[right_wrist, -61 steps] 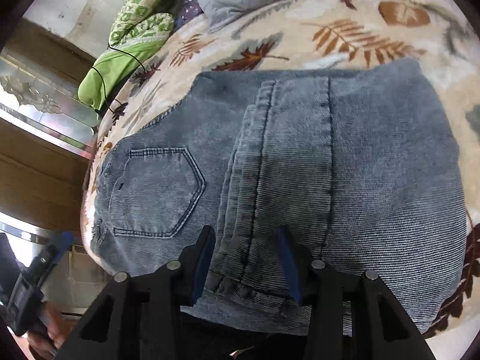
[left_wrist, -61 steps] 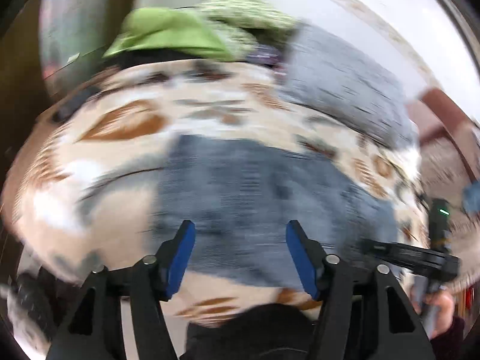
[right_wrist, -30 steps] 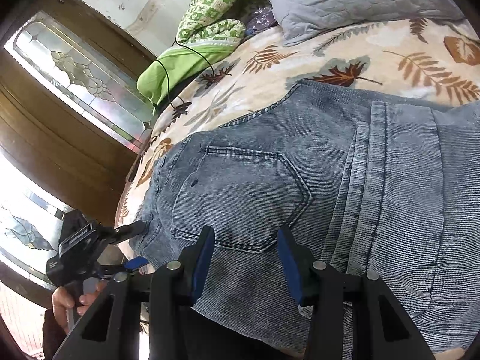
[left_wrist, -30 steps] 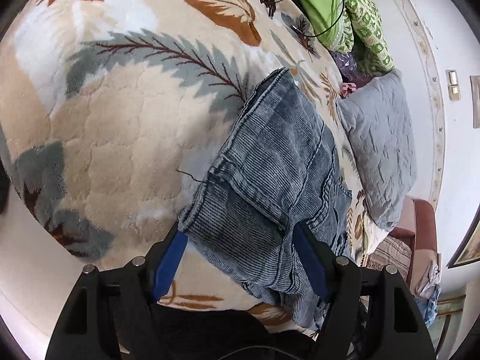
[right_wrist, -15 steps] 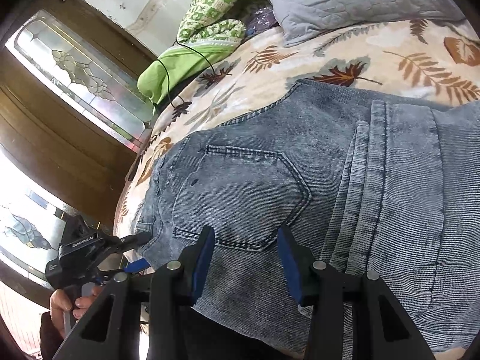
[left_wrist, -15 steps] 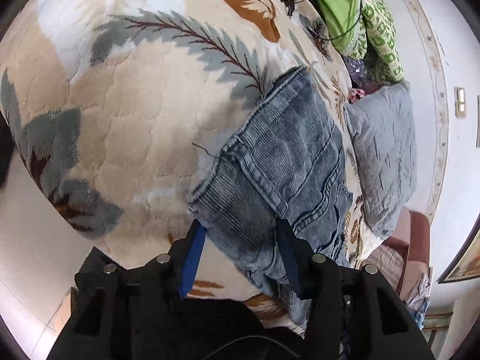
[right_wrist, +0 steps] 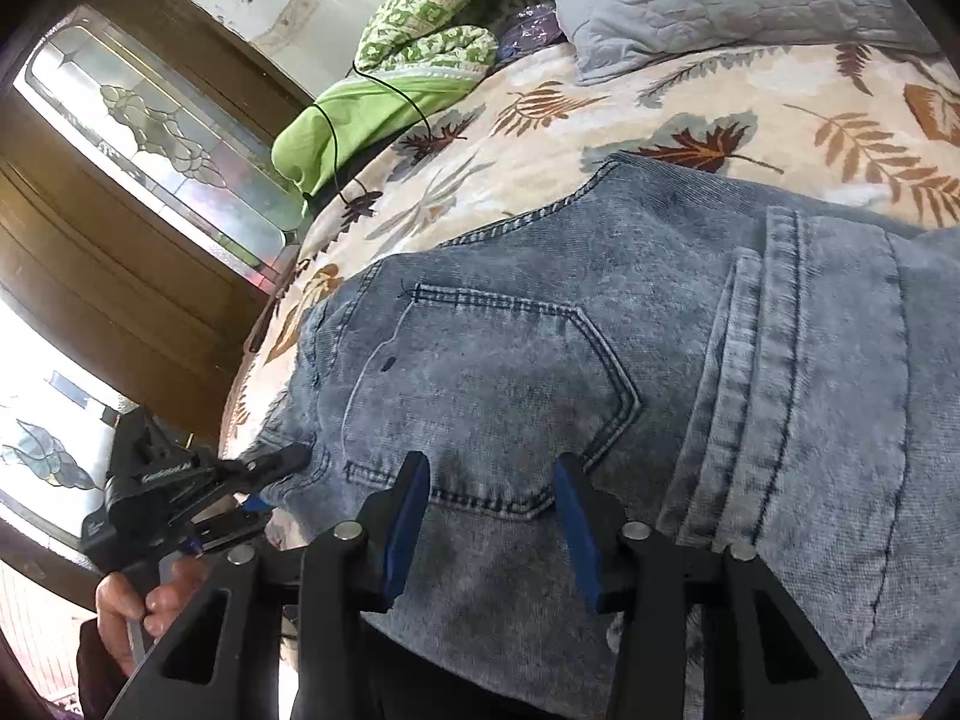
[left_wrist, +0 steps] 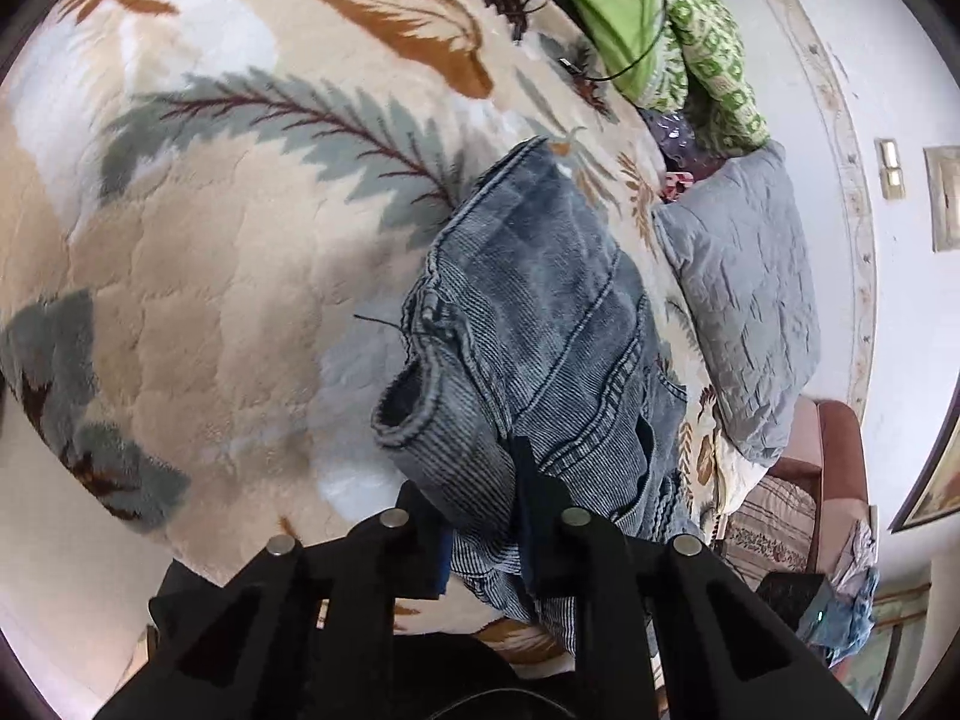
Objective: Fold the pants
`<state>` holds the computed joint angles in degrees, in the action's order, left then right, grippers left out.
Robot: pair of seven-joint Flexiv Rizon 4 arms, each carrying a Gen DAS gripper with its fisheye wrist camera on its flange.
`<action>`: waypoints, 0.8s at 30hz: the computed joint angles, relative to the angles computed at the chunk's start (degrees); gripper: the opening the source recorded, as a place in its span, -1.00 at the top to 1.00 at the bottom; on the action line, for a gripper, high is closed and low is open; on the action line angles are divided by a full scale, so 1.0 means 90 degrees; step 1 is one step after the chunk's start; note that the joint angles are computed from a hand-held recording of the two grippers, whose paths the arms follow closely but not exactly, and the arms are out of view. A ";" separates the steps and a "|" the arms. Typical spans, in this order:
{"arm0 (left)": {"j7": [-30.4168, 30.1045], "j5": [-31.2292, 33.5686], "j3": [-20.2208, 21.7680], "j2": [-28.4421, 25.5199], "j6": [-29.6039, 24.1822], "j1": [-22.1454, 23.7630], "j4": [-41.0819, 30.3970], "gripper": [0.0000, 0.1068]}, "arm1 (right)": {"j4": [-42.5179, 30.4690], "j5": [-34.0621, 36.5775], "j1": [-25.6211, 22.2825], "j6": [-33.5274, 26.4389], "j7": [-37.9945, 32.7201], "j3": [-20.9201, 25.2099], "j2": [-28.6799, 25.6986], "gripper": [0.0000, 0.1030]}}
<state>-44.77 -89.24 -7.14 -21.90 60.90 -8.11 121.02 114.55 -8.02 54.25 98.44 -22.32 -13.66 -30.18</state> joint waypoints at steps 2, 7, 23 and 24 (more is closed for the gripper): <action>0.0101 -0.0015 -0.0007 0.0030 0.0039 -0.0026 -0.0012 0.70 | -0.0151 -0.0024 -0.0117 -0.0147 0.0043 0.0103 -0.0076 0.24; 0.0494 -0.0139 -0.0012 0.0183 0.0259 -0.0170 -0.0027 0.72 | -0.0536 -0.0556 -0.0437 -0.0904 0.0188 0.0396 -0.0251 0.23; 0.1723 0.0660 -0.0353 0.1112 0.1296 -0.1446 -0.0198 0.75 | 0.0073 0.0524 -0.1111 0.2013 -0.0575 0.1416 -0.0153 0.25; 0.1692 0.0930 -0.0419 0.1094 0.1366 -0.1557 -0.0243 0.75 | 0.0205 0.0790 -0.1004 0.2201 -0.0714 0.1344 -0.0066 0.26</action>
